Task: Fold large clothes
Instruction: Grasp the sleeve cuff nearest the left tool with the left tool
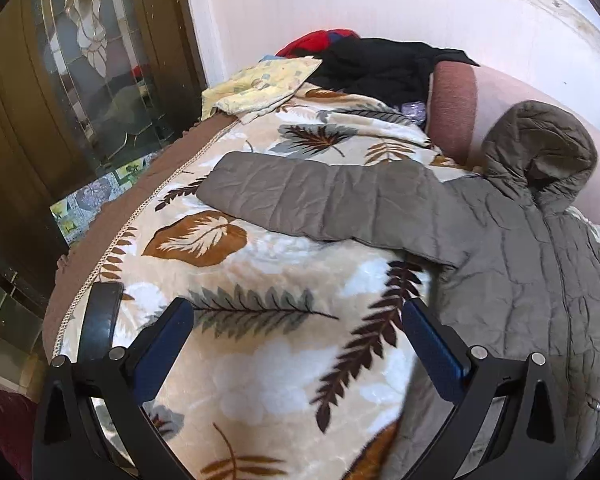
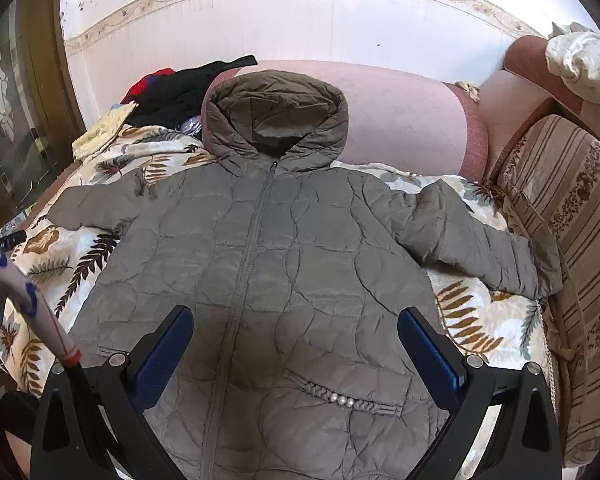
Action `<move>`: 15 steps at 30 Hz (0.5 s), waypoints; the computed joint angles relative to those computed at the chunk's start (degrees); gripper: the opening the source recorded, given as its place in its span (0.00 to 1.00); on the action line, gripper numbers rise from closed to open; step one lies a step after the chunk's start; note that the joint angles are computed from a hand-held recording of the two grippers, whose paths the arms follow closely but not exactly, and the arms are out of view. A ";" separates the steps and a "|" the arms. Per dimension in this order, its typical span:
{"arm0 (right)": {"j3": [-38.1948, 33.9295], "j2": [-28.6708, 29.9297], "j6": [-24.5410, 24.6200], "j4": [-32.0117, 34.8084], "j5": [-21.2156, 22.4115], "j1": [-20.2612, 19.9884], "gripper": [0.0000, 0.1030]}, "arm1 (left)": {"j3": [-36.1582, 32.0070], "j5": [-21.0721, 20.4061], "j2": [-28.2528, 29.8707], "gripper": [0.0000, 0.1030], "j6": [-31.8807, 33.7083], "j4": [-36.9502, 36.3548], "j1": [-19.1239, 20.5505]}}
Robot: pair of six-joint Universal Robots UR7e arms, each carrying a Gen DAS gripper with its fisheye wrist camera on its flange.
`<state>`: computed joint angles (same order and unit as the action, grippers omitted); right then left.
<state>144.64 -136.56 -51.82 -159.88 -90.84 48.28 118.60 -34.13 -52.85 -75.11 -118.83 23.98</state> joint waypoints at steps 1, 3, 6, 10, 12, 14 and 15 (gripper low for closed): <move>-0.07 0.96 0.27 -0.68 -0.92 0.73 1.00 | 0.01 0.10 -0.25 1.00 1.05 -1.15 1.08; -0.18 3.09 0.75 -2.37 -2.93 2.28 1.00 | -0.18 0.53 -0.62 1.00 3.38 -3.60 3.39; -0.37 6.20 1.26 -4.99 -4.96 3.73 1.00 | -1.69 1.92 -0.10 1.00 6.74 -5.81 6.96; -0.71 11.27 2.74 -8.82 -8.48 6.80 1.00 | -4.43 2.43 2.04 1.00 13.76 -11.66 12.61; -1.01 14.05 3.09 -10.75 -10.29 8.32 1.00 | -5.51 1.91 2.93 1.00 16.17 -14.08 14.97; -1.60 16.84 3.22 -12.30 -12.40 9.80 1.00 | -6.56 1.54 3.91 1.00 17.98 -16.46 17.45; -1.92 18.02 3.32 -13.02 -13.25 10.32 1.00 | -6.92 1.51 4.33 1.00 18.81 -17.55 18.34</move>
<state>142.72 -118.53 -48.50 -172.90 -104.08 58.60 111.68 -32.62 -48.52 -56.30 -136.38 42.32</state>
